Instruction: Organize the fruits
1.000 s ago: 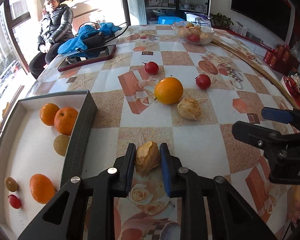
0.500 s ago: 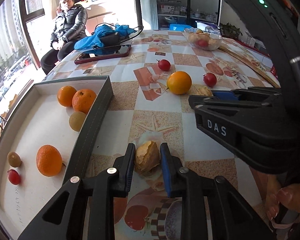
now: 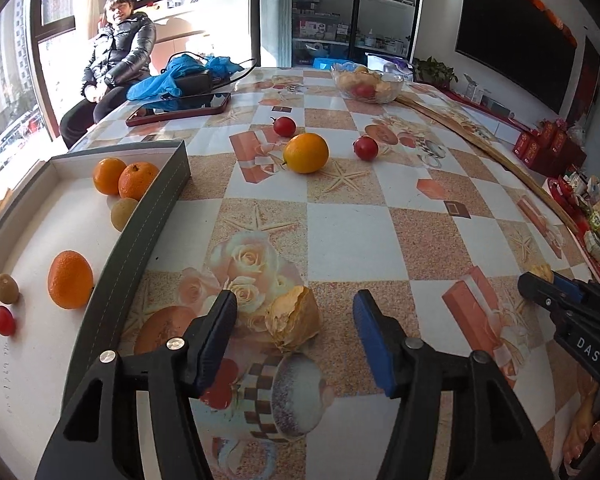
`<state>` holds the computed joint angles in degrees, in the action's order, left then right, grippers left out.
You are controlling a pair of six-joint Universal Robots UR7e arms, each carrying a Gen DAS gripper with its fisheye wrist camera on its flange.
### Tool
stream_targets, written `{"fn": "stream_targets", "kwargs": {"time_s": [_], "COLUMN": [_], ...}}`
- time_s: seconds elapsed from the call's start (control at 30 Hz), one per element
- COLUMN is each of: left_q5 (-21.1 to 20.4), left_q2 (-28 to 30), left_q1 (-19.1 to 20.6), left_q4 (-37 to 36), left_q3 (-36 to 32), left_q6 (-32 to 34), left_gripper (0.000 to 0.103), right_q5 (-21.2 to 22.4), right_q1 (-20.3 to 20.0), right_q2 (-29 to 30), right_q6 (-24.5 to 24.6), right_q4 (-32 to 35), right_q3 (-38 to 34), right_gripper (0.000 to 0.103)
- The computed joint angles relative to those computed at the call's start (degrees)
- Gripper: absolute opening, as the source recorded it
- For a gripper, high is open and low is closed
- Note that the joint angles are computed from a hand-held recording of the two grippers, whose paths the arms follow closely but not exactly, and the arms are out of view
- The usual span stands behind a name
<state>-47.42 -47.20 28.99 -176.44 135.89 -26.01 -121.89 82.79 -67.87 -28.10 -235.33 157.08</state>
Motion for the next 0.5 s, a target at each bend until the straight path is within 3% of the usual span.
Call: {"fn": "stream_targets", "kwargs": {"time_s": [0.5], "left_q5": [1.8], "left_q2": [1.5], "left_q1": [-0.2], "left_q4": [1.1], "left_q3": [-1.0], "left_q6": [-0.3], "left_gripper": [0.064], "right_q5": [-4.8], "right_q1": [2.4], "right_q2": [4.4], "right_q6": [-1.4], "right_q4": [-3.6], "right_q3": [-1.8], "right_gripper": [0.026]}}
